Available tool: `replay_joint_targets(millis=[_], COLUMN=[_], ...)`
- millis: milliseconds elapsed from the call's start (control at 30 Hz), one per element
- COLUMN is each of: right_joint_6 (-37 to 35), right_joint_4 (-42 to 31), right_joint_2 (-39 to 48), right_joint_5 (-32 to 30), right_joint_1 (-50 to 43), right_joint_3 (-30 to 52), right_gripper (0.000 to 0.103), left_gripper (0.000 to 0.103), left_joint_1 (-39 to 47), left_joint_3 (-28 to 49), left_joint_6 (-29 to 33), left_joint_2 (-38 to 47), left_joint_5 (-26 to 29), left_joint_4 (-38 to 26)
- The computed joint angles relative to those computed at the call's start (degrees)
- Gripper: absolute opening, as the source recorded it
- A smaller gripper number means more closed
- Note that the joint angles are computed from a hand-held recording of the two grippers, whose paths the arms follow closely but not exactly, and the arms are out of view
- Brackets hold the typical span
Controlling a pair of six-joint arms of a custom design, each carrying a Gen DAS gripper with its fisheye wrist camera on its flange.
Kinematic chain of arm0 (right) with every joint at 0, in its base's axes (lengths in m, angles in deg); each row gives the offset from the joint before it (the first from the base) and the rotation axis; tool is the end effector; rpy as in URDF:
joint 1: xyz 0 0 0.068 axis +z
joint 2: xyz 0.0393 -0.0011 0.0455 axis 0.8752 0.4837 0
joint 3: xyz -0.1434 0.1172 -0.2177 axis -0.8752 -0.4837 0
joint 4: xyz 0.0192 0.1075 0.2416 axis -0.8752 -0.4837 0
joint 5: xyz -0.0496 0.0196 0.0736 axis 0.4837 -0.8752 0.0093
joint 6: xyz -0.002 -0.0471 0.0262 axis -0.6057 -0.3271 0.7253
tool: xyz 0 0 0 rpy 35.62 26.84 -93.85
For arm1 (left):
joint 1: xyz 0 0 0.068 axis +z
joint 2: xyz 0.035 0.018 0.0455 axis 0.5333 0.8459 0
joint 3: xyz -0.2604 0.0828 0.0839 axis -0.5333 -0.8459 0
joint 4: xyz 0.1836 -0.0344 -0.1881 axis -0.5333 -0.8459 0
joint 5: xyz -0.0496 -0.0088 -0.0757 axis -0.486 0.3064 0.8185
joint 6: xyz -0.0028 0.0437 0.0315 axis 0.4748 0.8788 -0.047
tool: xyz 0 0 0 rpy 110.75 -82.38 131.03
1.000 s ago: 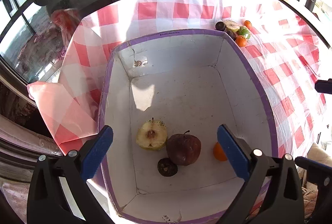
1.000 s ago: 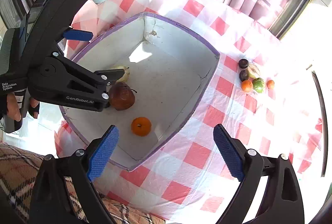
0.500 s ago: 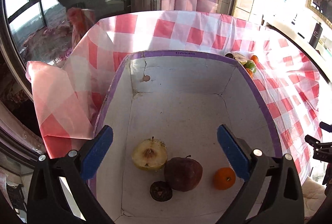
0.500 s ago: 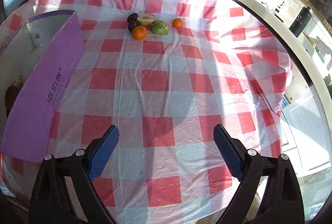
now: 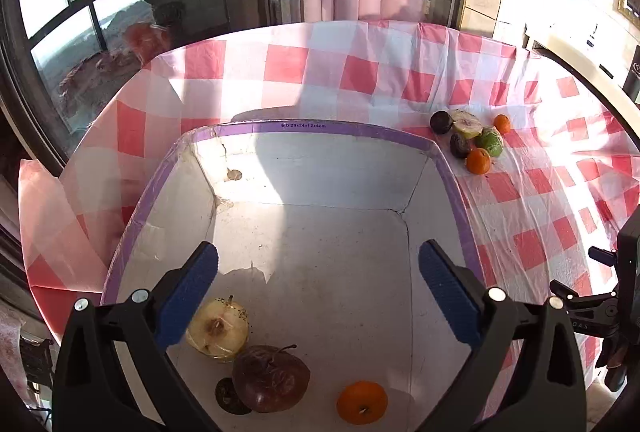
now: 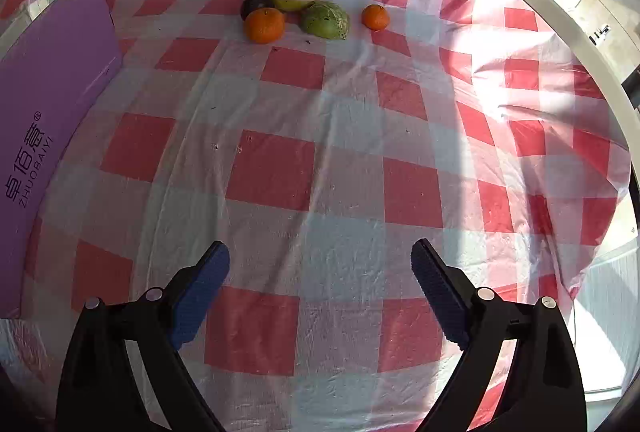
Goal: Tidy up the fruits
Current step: 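Grasp the wrapped green guava with the right tool while the left tool grasps a tangerine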
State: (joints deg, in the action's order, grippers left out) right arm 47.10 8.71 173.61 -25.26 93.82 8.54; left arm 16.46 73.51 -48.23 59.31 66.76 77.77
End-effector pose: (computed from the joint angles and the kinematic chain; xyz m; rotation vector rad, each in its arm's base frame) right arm 0.3046 0.1825 0.0390 -0.5360 2.5806 -0.2157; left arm 0.2308 -0.0534 0.1580 -0.2306 2.4222 0.1247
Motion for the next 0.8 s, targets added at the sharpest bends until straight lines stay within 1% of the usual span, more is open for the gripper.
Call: replay_joint_targets(millis=[133,200,267,400,533,667,733,800], right_joint_6=[-4.21,-6.38,-8.82,-12.4,-15.97,-18.92,-19.97,-21.02], right_joint_4=[-1.99,-3.24,-4.03,-6.39,-8.63,-13.34,-15.83,-18.21], right_joint_2=[3.64,6.13,8.78,15.03,21.67,28.95,32.34,35.43], right_joint_5=[-5.13,-7.14,-9.06,-13.04,-16.43,-19.57,-22.14,-23.4], right_joint_1=[-6.37,-8.83,-10.81,-13.66,-14.94,-15.22,-15.35,-15.16], right_joint_3=[8.13,12.52,16.84,26.77,37.35,50.37,56.87,62.99], right_gripper=[0.089,0.089,0.089,0.088,0.088,0.088,0.088,0.088], left_gripper=[0.101,0.101,0.101,0.101,0.101,0.101,0.101,0.101], left_joint_1=[-9.45,-12.96,-16.12,-22.18,-25.46,-26.3,-26.11,-25.55], left_joint_3=[6.24,9.09,12.77,21.56,29.62,36.82,39.46,41.72], left_joint_6=[-10.25,-14.2,-16.56,-18.5,-19.83,-20.56,-20.56,-20.6], left_joint_2=[0.41,2.36,6.85,18.86,29.93,39.87,43.82,47.04], left_joint_5=[-7.23,-7.41,-6.99,-6.71,-4.35,-0.92,0.07,1.1], left_joint_4=[-3.34,-3.38,-4.0,-5.75,-7.09,-9.22,-10.3,-11.09])
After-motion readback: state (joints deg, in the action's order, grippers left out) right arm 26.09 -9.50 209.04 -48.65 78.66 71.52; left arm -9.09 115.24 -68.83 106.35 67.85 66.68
